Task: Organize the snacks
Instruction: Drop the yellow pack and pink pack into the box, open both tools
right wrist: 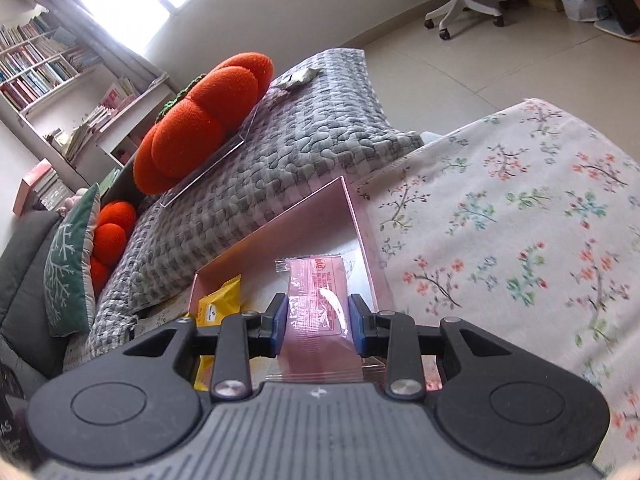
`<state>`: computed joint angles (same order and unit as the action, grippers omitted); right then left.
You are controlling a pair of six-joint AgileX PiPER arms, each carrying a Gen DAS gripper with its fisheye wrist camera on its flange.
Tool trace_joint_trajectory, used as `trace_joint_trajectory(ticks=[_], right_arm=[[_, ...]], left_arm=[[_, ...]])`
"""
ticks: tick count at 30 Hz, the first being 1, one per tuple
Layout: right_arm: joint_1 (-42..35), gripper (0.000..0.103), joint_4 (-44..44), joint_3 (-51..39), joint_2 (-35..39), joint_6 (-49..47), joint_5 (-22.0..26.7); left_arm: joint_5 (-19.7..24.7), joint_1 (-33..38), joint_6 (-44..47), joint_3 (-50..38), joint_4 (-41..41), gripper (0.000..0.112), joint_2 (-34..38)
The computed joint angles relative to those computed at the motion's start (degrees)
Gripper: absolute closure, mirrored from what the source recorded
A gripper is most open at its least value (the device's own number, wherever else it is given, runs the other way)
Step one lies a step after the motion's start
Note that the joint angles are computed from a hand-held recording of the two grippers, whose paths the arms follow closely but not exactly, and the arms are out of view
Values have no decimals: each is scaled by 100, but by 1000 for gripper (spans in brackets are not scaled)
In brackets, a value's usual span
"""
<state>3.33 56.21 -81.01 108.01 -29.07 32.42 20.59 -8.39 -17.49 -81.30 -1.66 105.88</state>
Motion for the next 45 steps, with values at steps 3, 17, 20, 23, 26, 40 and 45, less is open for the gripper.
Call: trace_joint_trajectory(ticks=[3,17,20,23,26,40,45], right_arm=[[23,74,-129,-272,222,132,53],[154,64,-242,-648,615,245,-39],[165,54,-286,-542,483,248,-175],[111,52,-275,-457,331,238,-138],[87,50,-412,-287,122,312,-185],[191,35,-977,586,-738,359,-174],[298,31,-1617,839,-963,784,-370]], left_arm=[[124,-10,-85,-395,205,73,334],[101,343,1963,-780,-1900,64,835],[-13,413,2036,-448,-2002,56,483],[90,505,1656,-128,-1613,54,103],[75,574,1299,309,-1207,49,-311],[239,691,2037,1599,-1691,42,-1355],[343,635,1946,1736,-1545,42,-1349]])
